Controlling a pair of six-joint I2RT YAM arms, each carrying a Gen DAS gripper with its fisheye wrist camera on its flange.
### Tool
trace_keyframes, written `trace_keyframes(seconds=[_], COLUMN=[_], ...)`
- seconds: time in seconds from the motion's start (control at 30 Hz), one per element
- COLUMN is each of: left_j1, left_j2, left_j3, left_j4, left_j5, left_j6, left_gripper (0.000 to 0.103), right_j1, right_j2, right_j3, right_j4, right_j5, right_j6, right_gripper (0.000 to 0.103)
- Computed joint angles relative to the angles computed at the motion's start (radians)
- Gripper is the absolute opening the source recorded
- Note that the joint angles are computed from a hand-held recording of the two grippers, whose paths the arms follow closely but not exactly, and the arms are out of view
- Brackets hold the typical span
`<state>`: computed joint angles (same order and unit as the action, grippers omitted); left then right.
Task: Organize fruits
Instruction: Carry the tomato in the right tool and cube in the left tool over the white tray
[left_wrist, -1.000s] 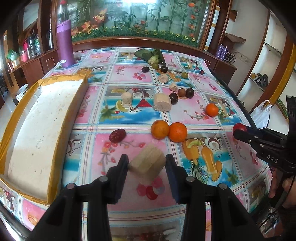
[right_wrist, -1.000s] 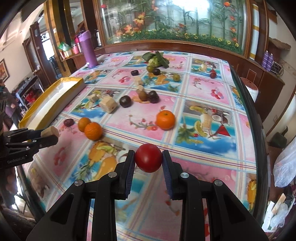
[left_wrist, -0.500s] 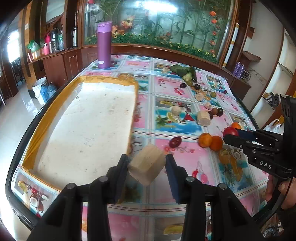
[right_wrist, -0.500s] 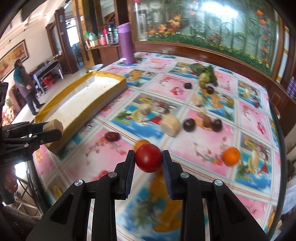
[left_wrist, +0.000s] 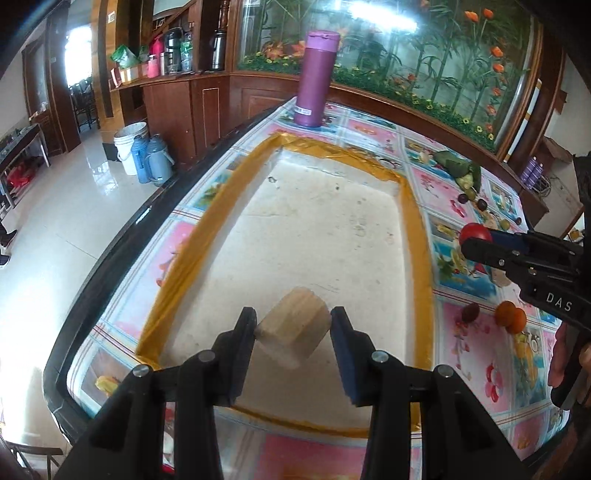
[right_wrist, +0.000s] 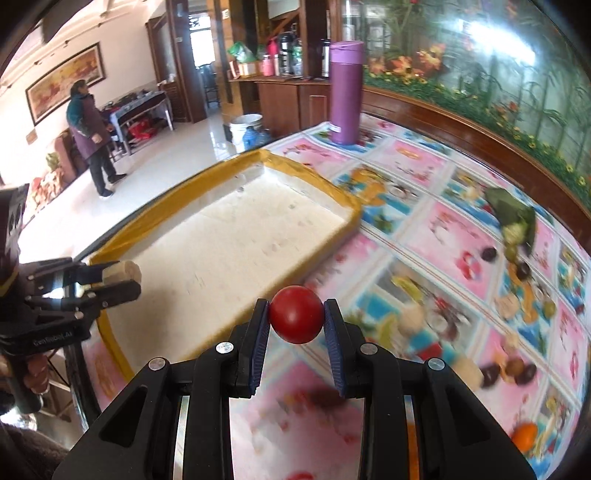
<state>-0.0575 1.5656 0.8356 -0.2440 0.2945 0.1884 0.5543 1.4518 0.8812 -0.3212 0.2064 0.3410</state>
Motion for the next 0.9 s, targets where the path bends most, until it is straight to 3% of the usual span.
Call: trace_keyframes(seconds=[0.23, 0.53, 0.67, 0.9], left_j1=[0.019, 0.036, 0.032, 0.021], left_j2=[0.131, 0.191, 0.19, 0.173], left_j3=[0.109, 0.149, 0.129, 0.092], left_j4=[0.004, 0.004, 0.028, 0.069], left_j5=[-0.036, -0.041, -0.055, -0.088], left_j6=[-0.011, 0.017, 0.045, 0.068], left_gripper=[0.044, 0.044, 0.044, 0.044], right_j1=[-0.014, -0.004, -0.004, -0.001], right_j2=[0.316, 0.615, 0.689, 0.7], right_j3=[0.302, 0.652, 0.739, 0.757], right_j4=[0.009, -0.14, -0.198, -0.222], right_j5=[-0.101, -0.154, -0.15, -0.136], right_j6=[-0.062, -0.115, -0.121, -0.115], right_gripper=[0.028, 0.028, 0.028, 0.029])
